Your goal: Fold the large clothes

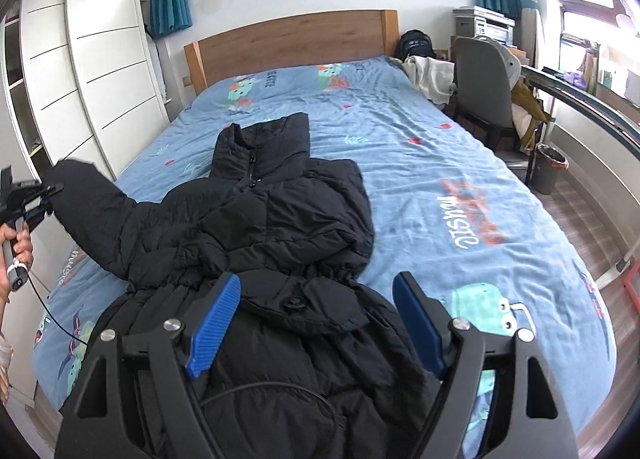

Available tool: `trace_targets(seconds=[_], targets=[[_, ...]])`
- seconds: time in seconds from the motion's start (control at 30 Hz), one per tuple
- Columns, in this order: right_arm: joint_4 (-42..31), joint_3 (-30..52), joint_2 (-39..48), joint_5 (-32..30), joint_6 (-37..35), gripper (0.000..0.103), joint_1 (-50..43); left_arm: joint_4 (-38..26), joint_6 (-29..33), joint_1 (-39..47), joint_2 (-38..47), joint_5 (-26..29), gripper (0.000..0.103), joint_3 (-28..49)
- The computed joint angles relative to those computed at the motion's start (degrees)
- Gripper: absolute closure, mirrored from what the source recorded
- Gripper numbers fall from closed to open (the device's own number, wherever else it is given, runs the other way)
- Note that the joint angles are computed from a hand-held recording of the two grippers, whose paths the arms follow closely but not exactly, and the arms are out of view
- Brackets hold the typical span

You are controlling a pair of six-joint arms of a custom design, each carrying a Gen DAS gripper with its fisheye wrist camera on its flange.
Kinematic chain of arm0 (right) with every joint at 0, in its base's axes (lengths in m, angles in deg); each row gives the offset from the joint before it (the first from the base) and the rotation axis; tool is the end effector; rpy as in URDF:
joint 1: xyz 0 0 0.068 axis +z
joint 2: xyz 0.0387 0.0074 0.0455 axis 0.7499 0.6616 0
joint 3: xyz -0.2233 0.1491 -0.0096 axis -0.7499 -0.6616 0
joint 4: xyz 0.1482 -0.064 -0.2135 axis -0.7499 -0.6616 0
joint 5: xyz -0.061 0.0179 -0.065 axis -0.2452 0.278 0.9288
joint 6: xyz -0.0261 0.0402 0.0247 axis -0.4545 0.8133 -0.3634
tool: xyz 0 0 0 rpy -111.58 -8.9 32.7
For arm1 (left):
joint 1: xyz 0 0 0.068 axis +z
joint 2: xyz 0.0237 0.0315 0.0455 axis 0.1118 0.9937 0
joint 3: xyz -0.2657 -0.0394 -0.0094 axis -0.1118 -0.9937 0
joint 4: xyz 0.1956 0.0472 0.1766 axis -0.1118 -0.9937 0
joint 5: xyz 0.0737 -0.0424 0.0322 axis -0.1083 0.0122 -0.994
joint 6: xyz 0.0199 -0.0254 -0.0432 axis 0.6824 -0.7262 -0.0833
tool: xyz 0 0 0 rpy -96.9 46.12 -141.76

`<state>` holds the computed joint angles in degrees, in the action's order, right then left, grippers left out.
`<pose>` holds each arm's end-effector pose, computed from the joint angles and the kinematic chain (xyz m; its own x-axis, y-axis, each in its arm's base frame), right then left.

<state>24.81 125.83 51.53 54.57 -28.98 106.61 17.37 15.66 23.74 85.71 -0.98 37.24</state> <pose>0.0987 0.1121 0.3077 -0.6128 0.1591 -0.7740 0.1345 0.9862 0.0962 0.3214 0.0766 0.2856 -0.6304 -0.5263 -0.5706 -0.0078 0.7393 -0.6734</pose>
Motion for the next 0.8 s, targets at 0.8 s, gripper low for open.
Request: trace_targets(seconds=[0.8], targets=[[-19.33,-5.44,-15.84,4.20,16.40,0.025,9.29,6.69,-7.88,-41.21,11.33,-27.65,0.087,-4.77]])
